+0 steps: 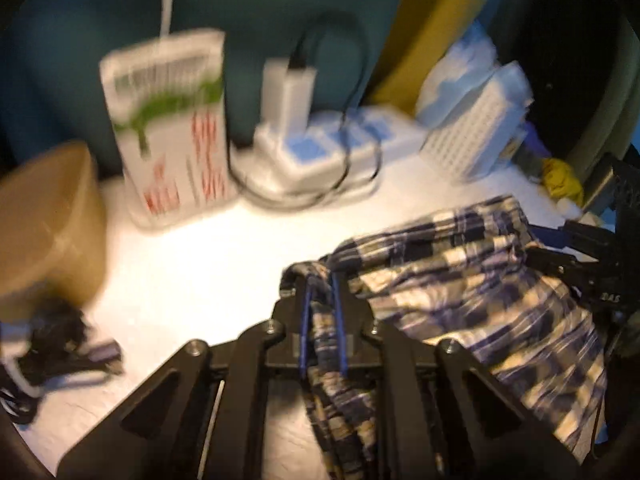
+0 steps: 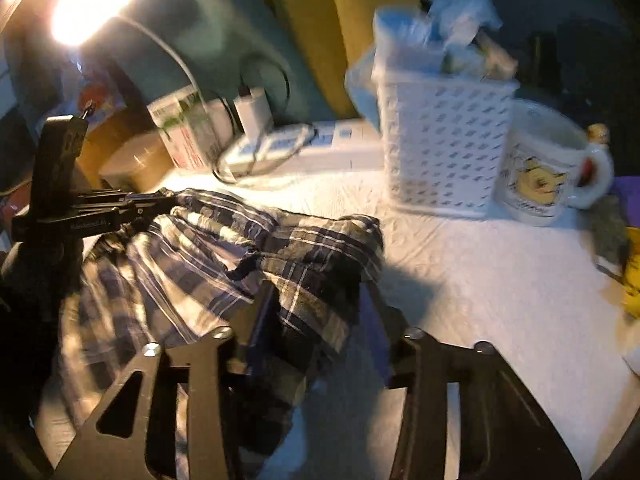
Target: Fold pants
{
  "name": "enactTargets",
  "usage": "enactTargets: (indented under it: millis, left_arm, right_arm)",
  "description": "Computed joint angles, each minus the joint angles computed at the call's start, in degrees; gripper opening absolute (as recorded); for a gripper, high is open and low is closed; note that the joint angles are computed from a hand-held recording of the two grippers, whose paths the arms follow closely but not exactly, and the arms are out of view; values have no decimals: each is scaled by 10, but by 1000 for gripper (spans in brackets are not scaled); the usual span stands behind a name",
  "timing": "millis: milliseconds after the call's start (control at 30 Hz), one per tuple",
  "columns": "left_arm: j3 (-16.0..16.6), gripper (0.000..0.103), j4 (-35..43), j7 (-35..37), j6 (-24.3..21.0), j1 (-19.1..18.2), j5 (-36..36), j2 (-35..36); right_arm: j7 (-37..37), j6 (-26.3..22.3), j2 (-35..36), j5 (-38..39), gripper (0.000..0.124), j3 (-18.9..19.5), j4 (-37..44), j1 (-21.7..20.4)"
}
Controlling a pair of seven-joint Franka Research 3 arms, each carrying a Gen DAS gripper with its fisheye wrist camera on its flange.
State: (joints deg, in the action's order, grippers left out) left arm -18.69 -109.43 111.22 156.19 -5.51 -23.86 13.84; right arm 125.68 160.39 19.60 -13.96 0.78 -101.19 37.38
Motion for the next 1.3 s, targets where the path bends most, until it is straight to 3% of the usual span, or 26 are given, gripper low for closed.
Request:
enactTargets:
  millis: [67, 200, 233, 333, 433, 500, 600, 667, 867, 967, 1033, 1167, 1300]
  left_arm:
    - [-11, 14, -8, 23, 5, 13, -38, -6]
    - [-17, 19, -19, 77, -23, 32, -121, -35]
    - [-12, 20, -23, 84, -22, 27, -129, -43]
    - [9, 26, -66, 85, 39, 3, -135, -88]
    - [24, 32, -102, 111, 76, -12, -208, -132]
    - [39, 38, -121, 151, 67, -26, -252, -161]
    - [59, 39, -150, 230, 40, -62, -337, -197]
    - [70, 39, -167, 254, 20, -85, -356, -207]
    - [61, 39, -193, 129, 58, -110, -190, -166]
    - [63, 39, -189, 137, 63, -109, -193, -152]
    - [61, 39, -190, 113, 70, -106, -162, -152]
    - [61, 39, -215, -56, 108, -88, 14, -171]
    - [96, 39, -263, -17, 125, -126, -54, -238]
  right_arm:
    - [-1, -26, 24, -9, 40, -6, 27, 5]
    - [0, -30, 23, -7, 40, -8, 28, 4]
    - [6, -34, 21, -9, 40, -10, 27, 6]
    - [68, -58, -1, -65, 40, -35, 16, 32]
    - [117, -63, -27, -113, 40, -33, -2, 35]
    - [123, -58, -50, -127, 40, -17, -22, 28]
    - [106, -49, -72, -122, 40, 16, -41, 12]
    - [81, -45, -74, -104, 41, 36, -47, 4]
    - [87, -92, -60, -114, 48, 43, -48, 22]
    - [98, -98, -72, -128, 49, 45, -74, 25]
    - [108, -107, -88, -135, 57, 48, -95, 23]
    - [151, -107, -140, -145, 59, 60, -157, 5]
    - [201, -117, -186, -189, 59, 86, -190, -10]
